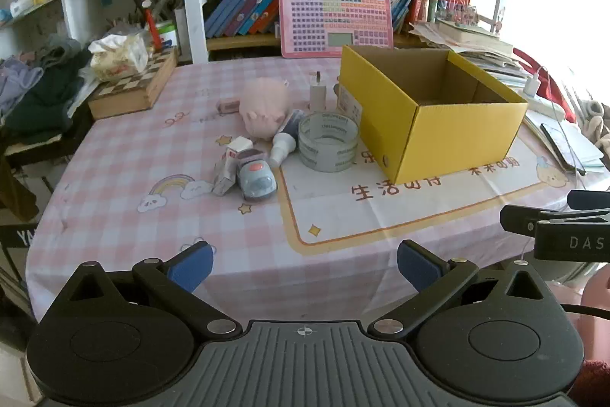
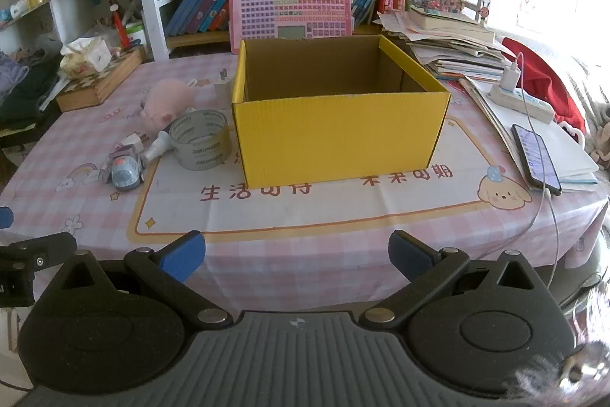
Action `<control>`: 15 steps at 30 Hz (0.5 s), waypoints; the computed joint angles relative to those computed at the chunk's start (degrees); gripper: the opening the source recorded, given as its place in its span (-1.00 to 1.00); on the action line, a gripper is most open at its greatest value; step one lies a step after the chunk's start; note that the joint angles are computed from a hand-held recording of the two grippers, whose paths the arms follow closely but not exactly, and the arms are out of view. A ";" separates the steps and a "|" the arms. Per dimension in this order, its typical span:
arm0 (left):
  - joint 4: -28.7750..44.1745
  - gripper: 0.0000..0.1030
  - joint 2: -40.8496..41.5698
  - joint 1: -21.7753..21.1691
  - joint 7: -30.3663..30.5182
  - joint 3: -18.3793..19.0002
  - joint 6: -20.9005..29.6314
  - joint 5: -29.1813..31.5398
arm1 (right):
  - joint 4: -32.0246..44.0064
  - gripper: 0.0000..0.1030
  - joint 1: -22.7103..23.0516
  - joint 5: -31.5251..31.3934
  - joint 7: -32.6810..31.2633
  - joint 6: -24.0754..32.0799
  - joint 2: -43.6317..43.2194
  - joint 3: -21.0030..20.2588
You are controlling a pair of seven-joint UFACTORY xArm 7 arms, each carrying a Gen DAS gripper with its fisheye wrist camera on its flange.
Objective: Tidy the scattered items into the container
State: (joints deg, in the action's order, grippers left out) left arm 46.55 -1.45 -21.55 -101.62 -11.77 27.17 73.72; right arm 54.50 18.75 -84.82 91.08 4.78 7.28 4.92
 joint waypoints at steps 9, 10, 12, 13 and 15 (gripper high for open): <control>0.15 1.00 -0.11 0.19 0.44 -0.01 -0.12 -0.29 | 0.04 1.00 0.28 0.99 -0.85 0.49 -0.08 0.10; 0.20 1.00 -0.02 0.11 0.13 -0.09 0.17 -0.02 | -0.01 1.00 0.32 1.18 -1.02 0.50 -0.11 0.11; 0.19 1.00 0.02 0.20 0.37 0.11 -0.20 -0.15 | 0.19 1.00 0.48 1.27 -1.05 0.68 0.05 0.09; 0.13 1.00 -0.02 0.26 0.57 0.19 -0.38 -0.29 | 0.11 1.00 0.54 1.31 -1.06 0.66 0.01 0.08; -0.20 1.00 -0.26 0.48 0.77 0.36 -0.90 -0.33 | 0.11 1.00 0.67 1.54 -1.18 0.78 0.07 0.10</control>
